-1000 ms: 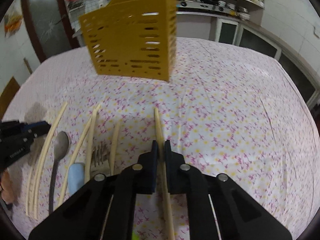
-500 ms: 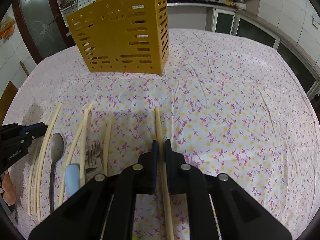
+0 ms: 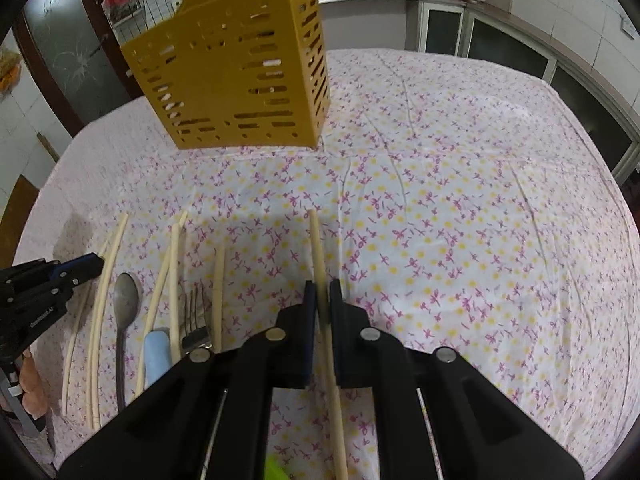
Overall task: Organize utensils
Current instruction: 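Lift the chopstick upright with the left tool toward the yellow caddy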
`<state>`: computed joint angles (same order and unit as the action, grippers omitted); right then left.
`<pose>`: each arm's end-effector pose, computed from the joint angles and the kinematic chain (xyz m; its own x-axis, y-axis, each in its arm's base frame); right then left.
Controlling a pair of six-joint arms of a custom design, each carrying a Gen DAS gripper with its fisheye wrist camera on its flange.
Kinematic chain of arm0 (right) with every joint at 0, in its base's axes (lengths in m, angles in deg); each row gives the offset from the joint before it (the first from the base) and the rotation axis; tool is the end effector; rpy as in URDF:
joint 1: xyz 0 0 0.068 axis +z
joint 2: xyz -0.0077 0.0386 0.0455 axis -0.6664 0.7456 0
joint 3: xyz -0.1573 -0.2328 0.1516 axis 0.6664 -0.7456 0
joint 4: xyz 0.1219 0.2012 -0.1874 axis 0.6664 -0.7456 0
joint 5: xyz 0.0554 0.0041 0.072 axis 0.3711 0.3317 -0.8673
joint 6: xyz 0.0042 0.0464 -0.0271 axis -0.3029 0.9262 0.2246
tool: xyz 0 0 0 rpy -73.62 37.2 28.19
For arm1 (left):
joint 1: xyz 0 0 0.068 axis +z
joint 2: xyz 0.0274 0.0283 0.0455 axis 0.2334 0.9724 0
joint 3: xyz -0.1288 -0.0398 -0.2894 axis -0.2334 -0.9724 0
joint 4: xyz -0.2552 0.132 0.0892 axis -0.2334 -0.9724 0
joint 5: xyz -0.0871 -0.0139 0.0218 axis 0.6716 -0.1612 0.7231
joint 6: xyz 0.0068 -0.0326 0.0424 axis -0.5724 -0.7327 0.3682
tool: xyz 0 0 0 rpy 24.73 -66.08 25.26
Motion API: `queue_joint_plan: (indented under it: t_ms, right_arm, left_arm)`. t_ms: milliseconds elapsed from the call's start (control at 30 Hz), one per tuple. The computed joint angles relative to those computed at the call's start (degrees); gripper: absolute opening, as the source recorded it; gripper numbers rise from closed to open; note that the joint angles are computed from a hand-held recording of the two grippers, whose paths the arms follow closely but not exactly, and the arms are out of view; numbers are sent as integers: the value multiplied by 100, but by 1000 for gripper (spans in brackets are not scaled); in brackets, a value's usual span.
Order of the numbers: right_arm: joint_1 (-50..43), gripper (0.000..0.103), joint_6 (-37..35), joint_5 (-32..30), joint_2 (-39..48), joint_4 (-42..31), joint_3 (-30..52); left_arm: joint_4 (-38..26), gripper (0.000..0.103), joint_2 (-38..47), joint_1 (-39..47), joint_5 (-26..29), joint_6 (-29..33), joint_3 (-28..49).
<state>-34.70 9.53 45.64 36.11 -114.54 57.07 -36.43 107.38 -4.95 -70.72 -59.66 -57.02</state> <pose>0.2112 0.0372 0.2052 -0.7948 -0.3475 -0.4975 -0.4718 0.8694 0.1464 0.1144 -0.0296 0.2016 -0.8448 -0.2509 -0.4727 -0.2584 0.9647 -0.0503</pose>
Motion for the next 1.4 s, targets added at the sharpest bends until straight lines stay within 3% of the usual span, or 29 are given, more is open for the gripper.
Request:
queue_joint_plan:
  t_ms: [200, 467, 733, 967, 1233, 1400]
  right_arm:
    - [-303, 7, -32, -253, -269, 56, -114]
    - [-486, 7, -10, -496, -494, 64, -214]
    - [-664, 7, -95, -621, -638, -96, -157]
    - [-890, 7, -100, -899, -717, -85, -184]
    - [-991, 7, 39, -1174, -1065, -170, -36]
    - [-975, 7, 163, -1190, -1362, -113, 35]
  left_arm:
    - [-211, 4, -336, -194, -118, -198, 31]
    - [-556, 4, -927, 209, 271, 11, 139]
    - [-748, 4, -1016, -38, 41, -137, 401]
    - [-669, 4, -1008, 154, 206, -3, 579]
    - [-720, 4, -1135, -471, -451, -215, 1042]
    - [-588, 4, -1101, -354, -440, -29, 1207]
